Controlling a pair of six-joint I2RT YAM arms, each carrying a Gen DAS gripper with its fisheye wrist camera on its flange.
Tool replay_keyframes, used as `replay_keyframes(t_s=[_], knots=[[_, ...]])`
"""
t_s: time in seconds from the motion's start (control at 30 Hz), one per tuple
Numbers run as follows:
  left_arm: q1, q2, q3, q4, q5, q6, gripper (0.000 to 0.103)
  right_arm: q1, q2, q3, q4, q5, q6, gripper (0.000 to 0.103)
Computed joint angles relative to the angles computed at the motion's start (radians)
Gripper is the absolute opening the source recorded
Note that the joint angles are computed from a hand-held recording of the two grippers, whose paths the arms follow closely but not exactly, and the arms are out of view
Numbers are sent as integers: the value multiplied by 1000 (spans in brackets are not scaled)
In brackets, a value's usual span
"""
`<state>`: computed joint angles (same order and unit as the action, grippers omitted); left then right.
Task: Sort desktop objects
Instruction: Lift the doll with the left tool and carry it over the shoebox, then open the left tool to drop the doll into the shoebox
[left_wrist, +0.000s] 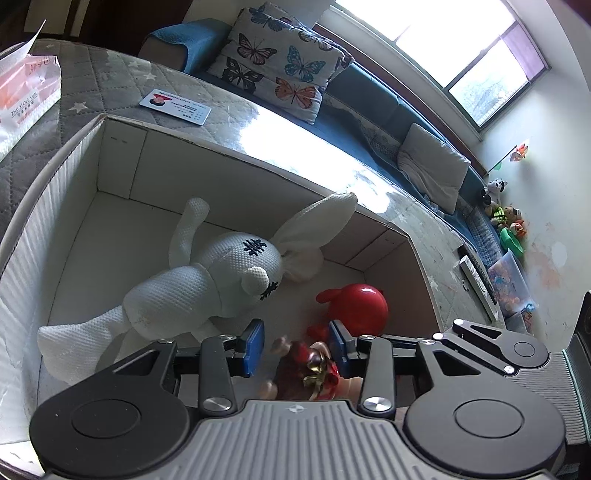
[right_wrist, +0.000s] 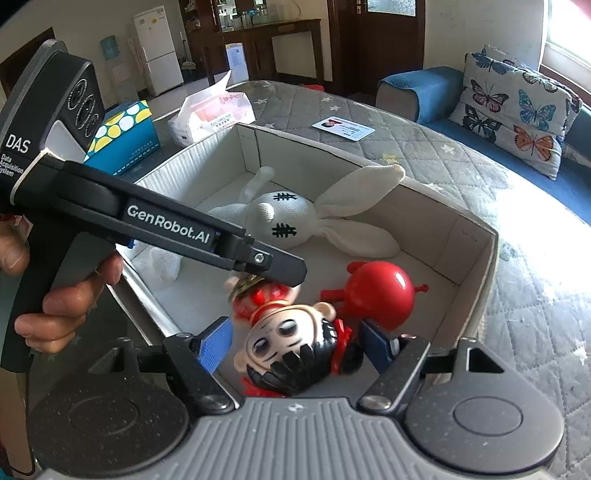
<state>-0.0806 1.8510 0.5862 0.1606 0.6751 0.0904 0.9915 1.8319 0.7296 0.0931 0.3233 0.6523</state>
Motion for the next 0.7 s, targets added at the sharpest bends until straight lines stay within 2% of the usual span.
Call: replay_keyframes(t_s=[0.3, 0.47, 0.7], knots=[[0, -51, -32, 3, -1, -6, 41, 27, -35, -26, 1, 43, 19, 77], [0, -127, -82, 10, -6, -6, 41, 77, -92, -64, 2, 119, 69, 77], [3, -274, -177, 5, -6, 8, 41, 186, -168, -89, -70, 268, 174, 77]])
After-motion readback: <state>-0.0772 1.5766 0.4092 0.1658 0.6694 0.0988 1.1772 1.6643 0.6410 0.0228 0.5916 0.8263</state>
